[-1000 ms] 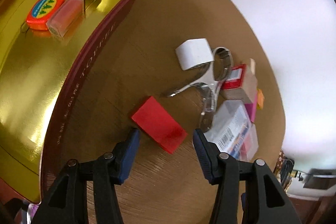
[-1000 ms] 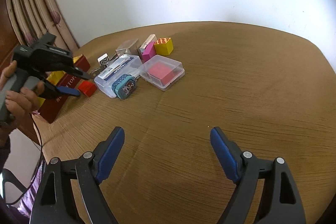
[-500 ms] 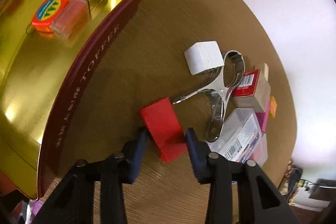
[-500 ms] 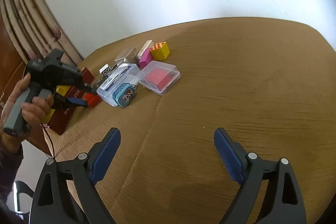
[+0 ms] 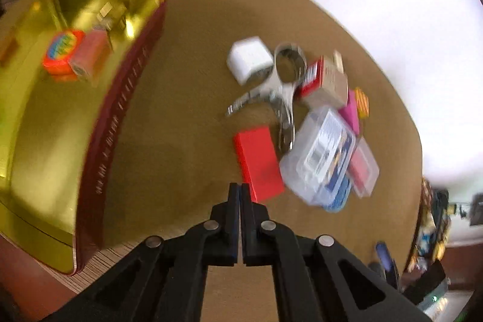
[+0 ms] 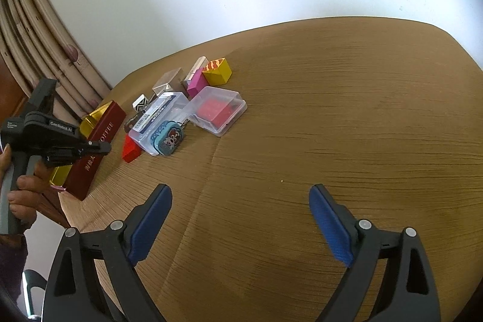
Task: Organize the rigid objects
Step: 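Reach to the red block and close the left tool on it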
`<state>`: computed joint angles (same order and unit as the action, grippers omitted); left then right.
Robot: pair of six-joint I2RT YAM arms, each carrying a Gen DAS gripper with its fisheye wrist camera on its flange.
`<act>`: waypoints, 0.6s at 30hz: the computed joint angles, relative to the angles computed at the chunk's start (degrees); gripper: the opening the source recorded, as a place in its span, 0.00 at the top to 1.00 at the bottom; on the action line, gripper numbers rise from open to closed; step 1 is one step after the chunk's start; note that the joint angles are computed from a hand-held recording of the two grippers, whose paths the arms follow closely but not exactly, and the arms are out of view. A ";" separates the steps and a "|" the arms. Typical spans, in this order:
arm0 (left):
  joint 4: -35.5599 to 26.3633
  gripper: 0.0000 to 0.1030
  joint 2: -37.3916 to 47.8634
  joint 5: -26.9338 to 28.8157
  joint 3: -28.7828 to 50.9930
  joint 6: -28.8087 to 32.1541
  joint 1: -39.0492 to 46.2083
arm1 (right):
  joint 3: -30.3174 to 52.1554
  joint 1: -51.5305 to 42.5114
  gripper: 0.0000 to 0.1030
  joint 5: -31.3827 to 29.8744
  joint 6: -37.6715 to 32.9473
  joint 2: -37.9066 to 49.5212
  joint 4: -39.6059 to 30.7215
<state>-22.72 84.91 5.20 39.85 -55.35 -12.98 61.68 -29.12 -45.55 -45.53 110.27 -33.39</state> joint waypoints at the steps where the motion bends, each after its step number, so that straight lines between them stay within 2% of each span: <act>1: -0.28 1.00 -0.55 1.45 -0.47 0.77 1.19 | -0.21 0.12 0.12 0.30 0.26 -0.14 0.41; 4: 0.45 0.88 0.79 1.19 0.09 3.29 1.73 | -0.68 0.53 0.12 0.90 0.03 -0.48 0.78; 8: -0.83 0.57 3.86 -2.47 3.64 1.94 2.20 | -0.40 0.52 0.12 0.79 -0.98 -0.16 0.01; 13: -1.26 0.53 8.11 1.97 6.73 2.85 4.74 | 1.13 -0.02 0.12 -0.23 -1.61 1.15 -1.96; 18: -2.10 0.53 12.74 2.08 9.83 2.16 4.81 | 2.77 -0.58 0.12 -1.25 -2.58 2.38 -4.32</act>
<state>-24.82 97.65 7.28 49.68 -53.19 -8.17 64.45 -29.70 -46.80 -48.11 112.64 -37.70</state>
